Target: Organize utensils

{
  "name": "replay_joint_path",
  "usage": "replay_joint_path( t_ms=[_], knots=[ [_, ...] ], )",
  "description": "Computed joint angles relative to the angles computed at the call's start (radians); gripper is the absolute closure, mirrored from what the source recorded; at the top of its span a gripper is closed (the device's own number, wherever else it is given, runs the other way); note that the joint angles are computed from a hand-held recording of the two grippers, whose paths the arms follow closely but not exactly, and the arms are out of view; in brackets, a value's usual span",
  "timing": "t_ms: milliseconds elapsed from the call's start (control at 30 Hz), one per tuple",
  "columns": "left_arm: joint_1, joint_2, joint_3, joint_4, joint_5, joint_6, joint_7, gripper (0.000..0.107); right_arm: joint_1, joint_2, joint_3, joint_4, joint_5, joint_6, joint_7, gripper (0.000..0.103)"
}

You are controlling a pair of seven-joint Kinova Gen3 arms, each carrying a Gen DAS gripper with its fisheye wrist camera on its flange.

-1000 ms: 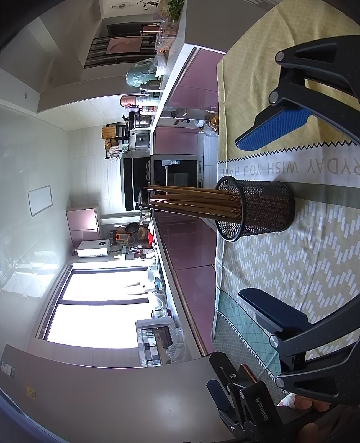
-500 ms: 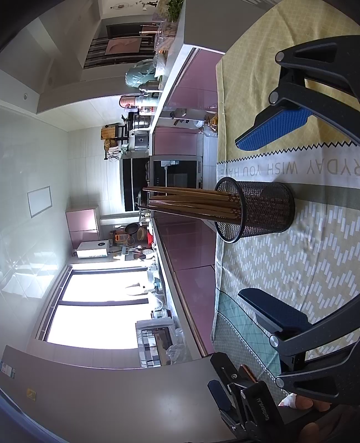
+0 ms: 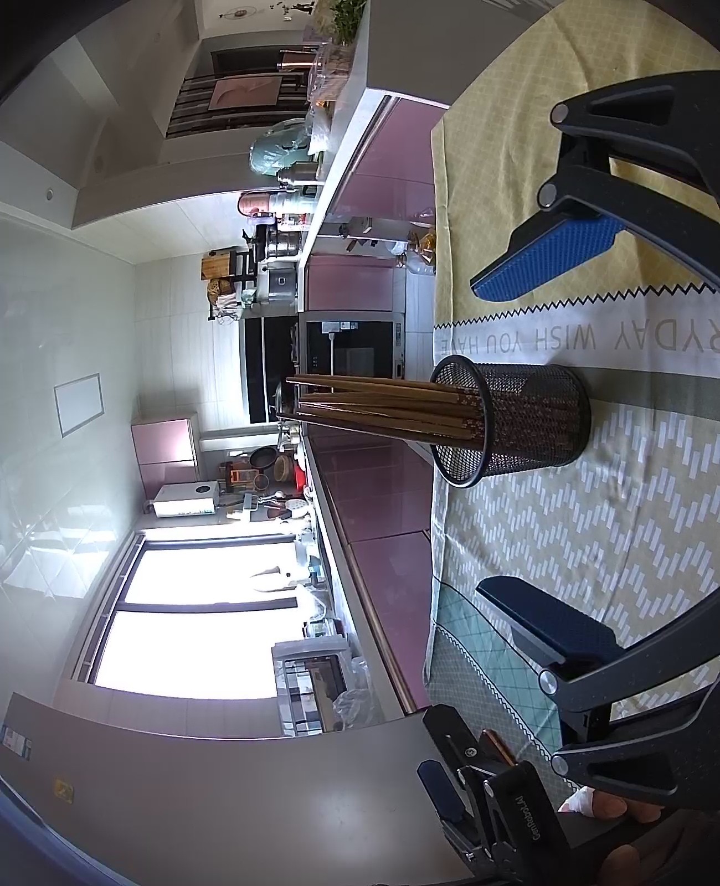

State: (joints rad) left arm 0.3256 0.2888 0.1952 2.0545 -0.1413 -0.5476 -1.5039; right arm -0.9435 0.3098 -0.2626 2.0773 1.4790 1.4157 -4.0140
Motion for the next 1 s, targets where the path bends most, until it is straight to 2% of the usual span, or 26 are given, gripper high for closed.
replay_joint_path(
  t_ms=[1000],
  knots=[
    [0.004,0.002,-0.001,-0.003,0.006,0.006,-0.004,0.01,0.002,-0.003,-0.001,0.001,0.0,-0.001,0.001,0.007]
  ],
)
